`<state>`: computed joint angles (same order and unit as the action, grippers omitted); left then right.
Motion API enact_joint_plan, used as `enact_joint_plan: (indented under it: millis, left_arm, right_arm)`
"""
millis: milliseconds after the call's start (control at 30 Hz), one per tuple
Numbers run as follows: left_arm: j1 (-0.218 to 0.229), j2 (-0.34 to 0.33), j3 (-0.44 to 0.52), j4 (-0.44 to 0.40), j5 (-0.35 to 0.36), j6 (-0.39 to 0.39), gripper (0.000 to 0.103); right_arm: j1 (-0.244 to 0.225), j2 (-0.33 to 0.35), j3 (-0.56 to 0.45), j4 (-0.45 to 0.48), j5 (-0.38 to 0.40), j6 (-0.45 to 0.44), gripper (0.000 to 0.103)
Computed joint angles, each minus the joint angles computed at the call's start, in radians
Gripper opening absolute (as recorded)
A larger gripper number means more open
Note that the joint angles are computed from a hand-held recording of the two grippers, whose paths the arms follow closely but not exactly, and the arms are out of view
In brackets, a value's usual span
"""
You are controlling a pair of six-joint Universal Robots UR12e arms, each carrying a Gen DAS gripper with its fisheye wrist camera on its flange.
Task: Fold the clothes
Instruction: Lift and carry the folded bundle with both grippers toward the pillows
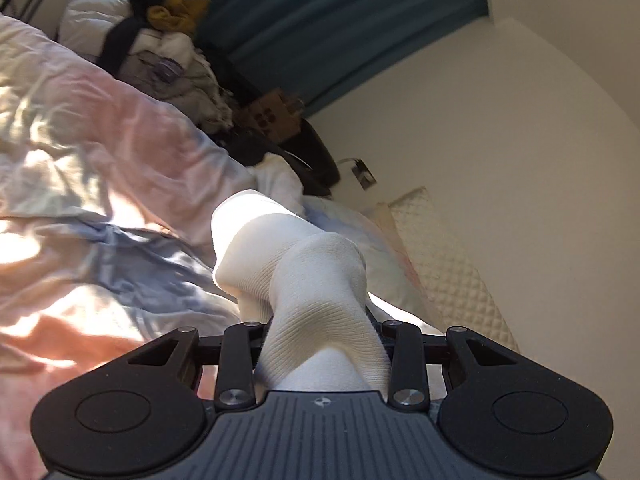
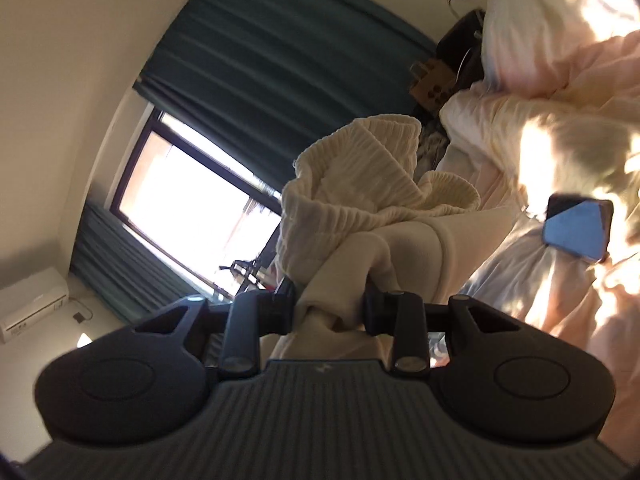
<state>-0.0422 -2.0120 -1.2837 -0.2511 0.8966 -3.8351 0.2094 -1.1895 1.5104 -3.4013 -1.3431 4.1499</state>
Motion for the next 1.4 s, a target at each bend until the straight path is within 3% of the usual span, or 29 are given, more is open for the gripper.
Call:
enact_joint_plan:
  millis: [333, 567, 667, 900, 1000, 1200, 1300, 1400]
  left_arm:
    - [-0.200, -0.270, 0.384, -0.209, -0.096, 0.067, 0.036]
    - [-0.277, -0.425, 0.573, -0.356, -0.147, 0.117, 0.036]
    - [-0.294, -0.460, 0.607, -0.417, -0.161, 0.156, 0.036]
    - [-0.297, -0.497, 0.612, -0.513, -0.181, 0.204, 0.036]
    - [-0.288, -0.508, 0.646, -0.657, -0.194, 0.268, 0.038]
    - [-0.280, -0.481, 0.613, -0.813, -0.163, 0.393, 0.049]
    - [-0.277, -0.459, 0.580, -0.808, -0.148, 0.412, 0.054]
    - [-0.279, -0.414, 0.534, -0.796, -0.082, 0.443, 0.063]
  right_arm:
    - [-0.132, -0.140, 0.239, -0.098, -0.210, 0.054, 0.035]
    - [-0.174, -0.167, 0.354, -0.170, -0.378, 0.110, 0.035]
    - [-0.178, -0.169, 0.402, -0.191, -0.435, 0.150, 0.035]
    - [-0.164, -0.165, 0.489, -0.189, -0.473, 0.220, 0.035]
    - [-0.137, -0.160, 0.501, -0.161, -0.501, 0.246, 0.035]
    - [-0.083, -0.135, 0.542, -0.155, -0.587, 0.361, 0.040]
    - [-0.073, -0.129, 0.552, -0.175, -0.605, 0.400, 0.042]
    - [-0.070, -0.142, 0.559, -0.154, -0.607, 0.437, 0.046]
